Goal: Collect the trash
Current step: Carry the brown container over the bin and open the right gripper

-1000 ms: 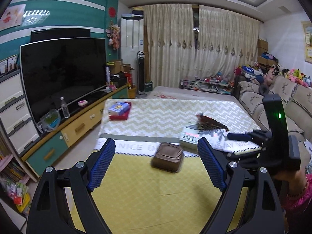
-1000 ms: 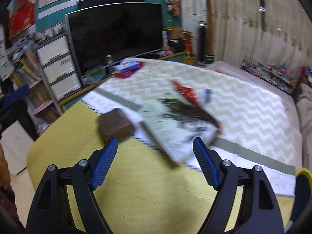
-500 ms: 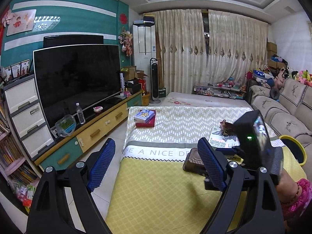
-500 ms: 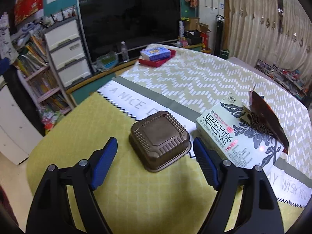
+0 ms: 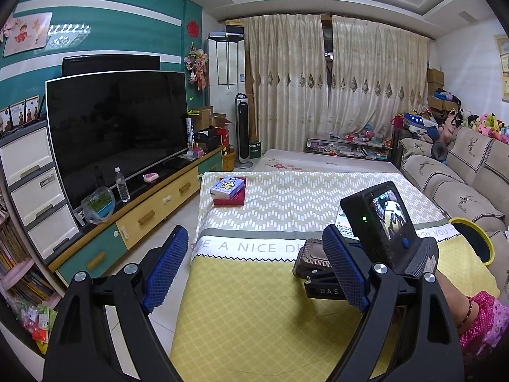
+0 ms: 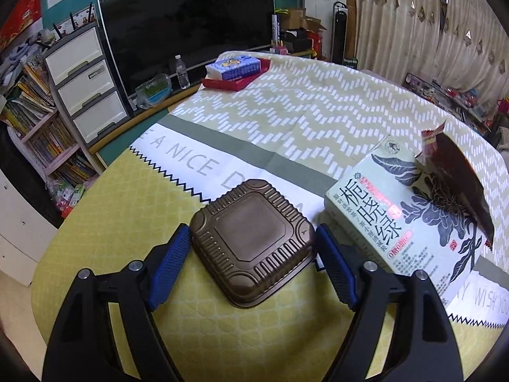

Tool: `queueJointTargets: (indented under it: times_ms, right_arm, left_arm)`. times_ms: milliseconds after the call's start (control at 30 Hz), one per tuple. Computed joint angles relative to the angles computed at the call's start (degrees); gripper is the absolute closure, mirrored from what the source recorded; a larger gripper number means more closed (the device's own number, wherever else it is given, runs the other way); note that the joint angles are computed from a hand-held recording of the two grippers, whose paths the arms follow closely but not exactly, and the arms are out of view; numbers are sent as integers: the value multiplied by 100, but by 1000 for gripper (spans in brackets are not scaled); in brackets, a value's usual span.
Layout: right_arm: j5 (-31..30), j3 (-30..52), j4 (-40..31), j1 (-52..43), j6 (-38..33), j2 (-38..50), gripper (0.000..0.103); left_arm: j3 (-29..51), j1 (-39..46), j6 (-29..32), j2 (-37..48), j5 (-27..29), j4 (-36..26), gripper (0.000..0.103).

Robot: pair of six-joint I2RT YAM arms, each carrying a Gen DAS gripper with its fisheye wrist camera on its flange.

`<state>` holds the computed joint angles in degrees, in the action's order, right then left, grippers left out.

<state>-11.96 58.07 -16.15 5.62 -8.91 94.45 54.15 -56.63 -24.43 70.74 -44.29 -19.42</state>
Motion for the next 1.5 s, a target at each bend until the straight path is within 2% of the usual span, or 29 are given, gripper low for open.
queueJointTargets:
  times_ms: [267,533,667,833,967,1133,1333,1500]
  right_arm:
    - [-46,-133,-35,0,8,-228,32]
    - [-481,-546,-393,-492,-131,-1293,32]
    - [-855,-710,-719,-1218,-538,-1867,32]
    - [-1391,-635,-1068,-2917,-1179,-2116,32]
    - [-1491,-212,-1074,-4440,-1615,-1597,32]
    - [-1316,469,-887,-5703,-1833,-542,32]
    - [-1006,1404,-734,-6547,-1856,872,31]
    - [-766,2097,-701,-6707,-1784,1793,29]
  left_arm:
    - [52,-32,-9,32,-10,-63,18]
    - [134,-40,70,168,48,-14,18]
    - [207,-43,113,285,130,17,18]
    - [364,-79,130,549,263,56,18]
    - [649,-121,177,924,416,52,18]
    - [1169,-181,248,1633,687,91,18]
    - [1956,-174,214,2570,1260,120,18]
    - [2687,-231,205,3298,1507,25,18]
